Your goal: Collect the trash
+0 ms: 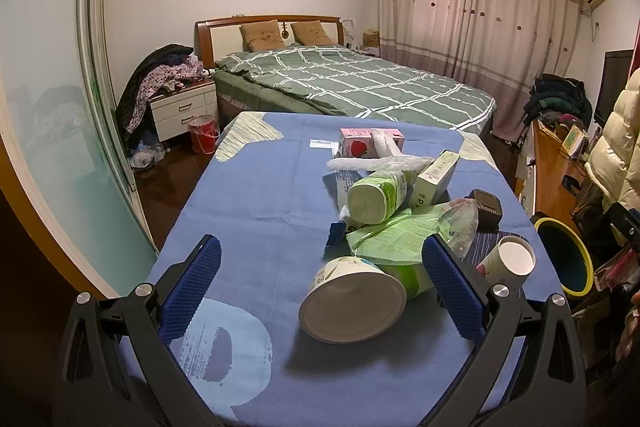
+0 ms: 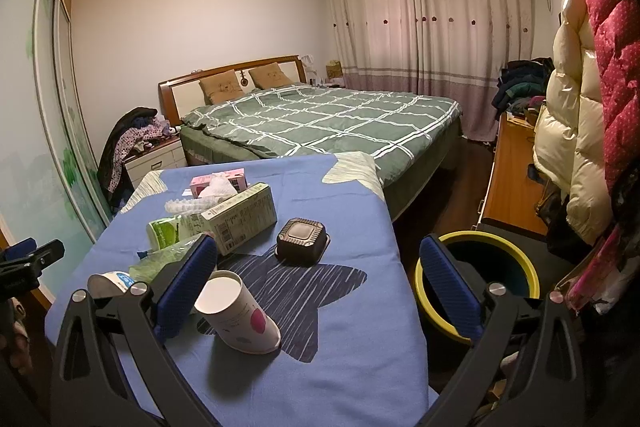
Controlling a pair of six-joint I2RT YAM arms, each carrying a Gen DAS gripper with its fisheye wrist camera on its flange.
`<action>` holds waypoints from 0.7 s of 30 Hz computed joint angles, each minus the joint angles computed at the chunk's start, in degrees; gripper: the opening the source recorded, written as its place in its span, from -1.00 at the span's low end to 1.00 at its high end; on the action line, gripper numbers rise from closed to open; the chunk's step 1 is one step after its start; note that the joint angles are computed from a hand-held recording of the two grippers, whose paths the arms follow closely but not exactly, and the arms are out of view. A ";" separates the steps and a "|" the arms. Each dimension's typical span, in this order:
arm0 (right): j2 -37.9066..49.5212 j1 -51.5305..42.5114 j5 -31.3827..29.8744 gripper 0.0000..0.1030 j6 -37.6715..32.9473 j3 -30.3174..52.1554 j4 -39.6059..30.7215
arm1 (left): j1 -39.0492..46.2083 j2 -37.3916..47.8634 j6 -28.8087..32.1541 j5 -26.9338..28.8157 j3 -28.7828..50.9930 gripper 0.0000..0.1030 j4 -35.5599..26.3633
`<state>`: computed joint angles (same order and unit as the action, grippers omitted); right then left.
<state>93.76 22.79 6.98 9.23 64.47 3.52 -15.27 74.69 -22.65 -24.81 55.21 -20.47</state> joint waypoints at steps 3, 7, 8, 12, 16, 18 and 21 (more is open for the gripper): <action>0.15 0.00 -0.03 0.88 0.03 -0.03 0.19 | -0.07 -0.18 0.00 -0.03 -0.04 0.93 -0.14; 0.23 0.06 0.05 0.88 0.05 0.03 0.14 | -0.02 -0.27 0.09 0.04 -0.23 0.93 0.03; 0.34 0.05 0.03 0.88 0.06 0.02 0.23 | -0.08 -0.33 0.06 0.00 -0.33 0.93 0.08; 0.37 0.02 0.04 0.88 0.17 0.00 0.23 | -0.02 -0.31 0.18 0.08 -0.03 0.93 -0.15; 0.97 -0.10 -0.21 0.88 0.38 0.31 0.13 | -0.20 -0.26 0.02 -0.11 0.03 0.93 -0.32; 1.20 -0.14 -0.31 0.88 0.46 0.35 0.17 | -0.23 -0.02 0.04 -0.17 0.37 0.93 -0.52; 1.42 -0.16 -0.38 0.88 0.54 0.62 0.02 | -0.31 0.05 0.08 -0.22 0.26 0.93 -0.31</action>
<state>95.19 22.63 6.60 9.77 65.08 3.53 -15.59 74.73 -22.57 -25.03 55.47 -20.79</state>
